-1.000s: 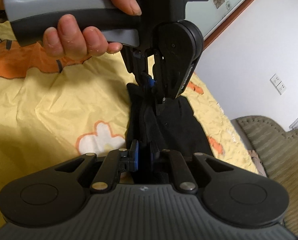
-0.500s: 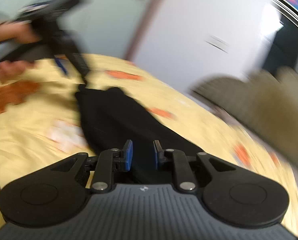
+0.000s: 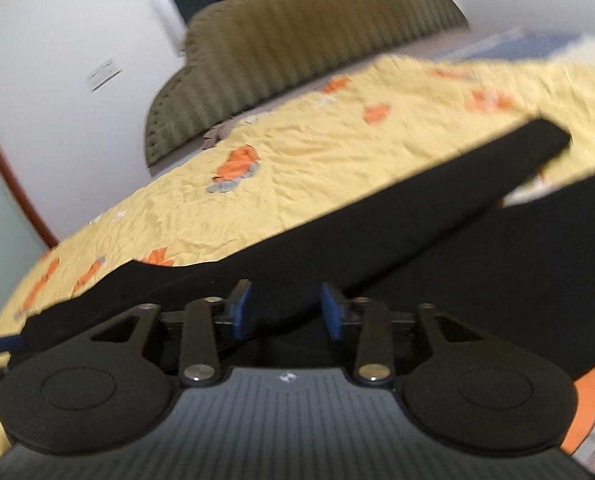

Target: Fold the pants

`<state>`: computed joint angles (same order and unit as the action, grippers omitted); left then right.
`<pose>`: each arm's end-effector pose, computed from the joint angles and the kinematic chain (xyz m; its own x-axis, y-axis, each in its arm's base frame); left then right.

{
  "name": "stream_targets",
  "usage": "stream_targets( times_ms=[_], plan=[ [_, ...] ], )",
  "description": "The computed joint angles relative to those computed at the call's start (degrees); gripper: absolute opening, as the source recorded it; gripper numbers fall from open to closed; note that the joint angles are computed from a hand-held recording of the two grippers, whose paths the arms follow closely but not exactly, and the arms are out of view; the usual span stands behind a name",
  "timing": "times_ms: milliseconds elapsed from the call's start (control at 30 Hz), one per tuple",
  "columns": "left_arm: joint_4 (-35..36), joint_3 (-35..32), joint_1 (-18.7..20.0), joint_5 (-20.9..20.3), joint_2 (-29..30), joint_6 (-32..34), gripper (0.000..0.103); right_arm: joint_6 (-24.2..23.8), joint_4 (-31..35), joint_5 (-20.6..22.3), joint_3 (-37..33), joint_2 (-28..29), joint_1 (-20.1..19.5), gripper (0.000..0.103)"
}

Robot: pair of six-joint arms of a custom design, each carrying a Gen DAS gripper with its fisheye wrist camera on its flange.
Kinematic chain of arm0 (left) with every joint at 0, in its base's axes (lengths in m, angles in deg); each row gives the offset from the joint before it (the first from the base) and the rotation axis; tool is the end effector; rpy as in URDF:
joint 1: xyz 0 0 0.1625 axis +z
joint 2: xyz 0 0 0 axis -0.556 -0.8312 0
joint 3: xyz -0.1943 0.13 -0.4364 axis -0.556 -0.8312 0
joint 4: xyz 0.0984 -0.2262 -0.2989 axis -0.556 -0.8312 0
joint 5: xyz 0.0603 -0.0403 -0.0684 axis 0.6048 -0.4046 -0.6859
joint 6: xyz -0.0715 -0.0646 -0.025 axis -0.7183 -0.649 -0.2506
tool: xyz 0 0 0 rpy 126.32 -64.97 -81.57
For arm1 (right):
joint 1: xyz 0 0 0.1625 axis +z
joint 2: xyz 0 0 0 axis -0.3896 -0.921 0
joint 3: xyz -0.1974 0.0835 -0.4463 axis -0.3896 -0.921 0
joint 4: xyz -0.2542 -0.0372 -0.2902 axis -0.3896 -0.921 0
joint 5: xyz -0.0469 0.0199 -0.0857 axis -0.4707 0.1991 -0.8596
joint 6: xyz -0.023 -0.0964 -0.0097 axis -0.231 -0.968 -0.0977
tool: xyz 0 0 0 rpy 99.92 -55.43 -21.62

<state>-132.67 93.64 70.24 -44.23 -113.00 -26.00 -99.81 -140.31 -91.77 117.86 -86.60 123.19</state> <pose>-0.1246 -0.3708 0.1847 -0.4569 0.1696 -0.8732 0.7639 0.5778 -0.2875 0.2223 -0.6039 0.0014 -0.9342 -0.1577 0.3199 -0.3463 0.6155 -0.7079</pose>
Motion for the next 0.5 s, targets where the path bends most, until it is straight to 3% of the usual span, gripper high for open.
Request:
stream_targets(
  times_ms=[100,200,333,500],
  plan=[
    [-10.4,-1.4,1.1,-3.5,4.8,11.6,0.063,2.9,-1.9,1.2,2.4,-0.6,-2.0,0.038],
    [-10.7,-3.3,2.5,-7.2,6.0,17.5,0.063,5.5,-5.4,0.5,7.6,-3.4,-3.5,0.041],
    [-9.3,-6.1,4.7,-9.4,7.3,23.1,0.063,10.3,-6.5,-1.0,8.4,-4.0,-4.1,0.052],
    [-1.8,-8.6,7.7,-13.4,5.2,24.0,0.063,10.5,-4.4,0.6,7.4,-4.1,-4.8,0.051]
  ],
)
